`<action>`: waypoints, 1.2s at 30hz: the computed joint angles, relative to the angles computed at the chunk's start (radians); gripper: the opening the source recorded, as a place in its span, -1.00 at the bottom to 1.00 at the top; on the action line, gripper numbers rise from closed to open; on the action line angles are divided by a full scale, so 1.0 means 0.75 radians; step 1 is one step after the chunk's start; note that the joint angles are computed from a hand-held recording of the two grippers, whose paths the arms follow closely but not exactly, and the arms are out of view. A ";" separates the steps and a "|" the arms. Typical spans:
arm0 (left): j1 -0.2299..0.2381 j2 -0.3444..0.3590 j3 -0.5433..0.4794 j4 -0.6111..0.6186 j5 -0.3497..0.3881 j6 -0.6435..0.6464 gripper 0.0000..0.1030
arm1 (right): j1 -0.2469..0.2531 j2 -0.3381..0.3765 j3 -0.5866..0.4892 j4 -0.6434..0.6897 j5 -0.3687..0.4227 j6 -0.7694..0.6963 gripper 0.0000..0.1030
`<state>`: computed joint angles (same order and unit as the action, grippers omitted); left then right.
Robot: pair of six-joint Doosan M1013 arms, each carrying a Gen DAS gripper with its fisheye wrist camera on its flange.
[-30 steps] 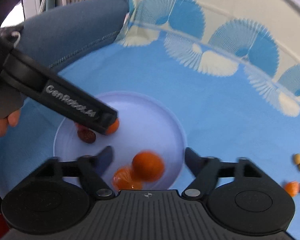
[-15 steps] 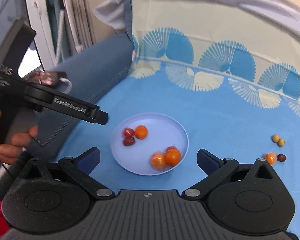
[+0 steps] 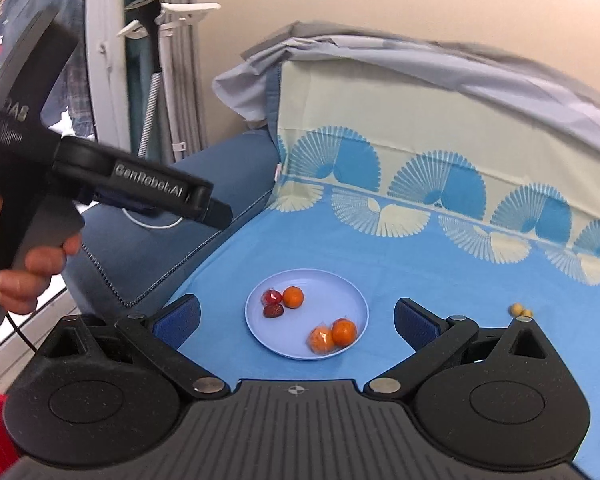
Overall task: Organize fruits
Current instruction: 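Lift both open tools away from the plate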
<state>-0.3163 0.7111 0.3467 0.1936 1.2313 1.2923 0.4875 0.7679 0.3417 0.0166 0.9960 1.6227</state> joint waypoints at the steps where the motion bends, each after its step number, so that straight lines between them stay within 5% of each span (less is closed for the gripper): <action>1: 0.000 -0.019 0.035 0.002 -0.020 -0.012 0.99 | 0.003 -0.016 0.031 -0.004 -0.023 -0.001 0.99; 9: -0.019 -0.131 0.223 0.054 -0.136 -0.058 0.99 | 0.010 -0.109 0.199 -0.007 -0.147 0.001 0.99; 22: -0.027 -0.173 0.287 0.067 -0.190 -0.086 0.99 | 0.012 -0.133 0.240 -0.023 -0.182 0.014 0.99; 36: -0.022 -0.098 0.179 0.034 -0.072 -0.070 0.99 | -0.007 -0.057 0.121 0.009 -0.050 0.056 0.99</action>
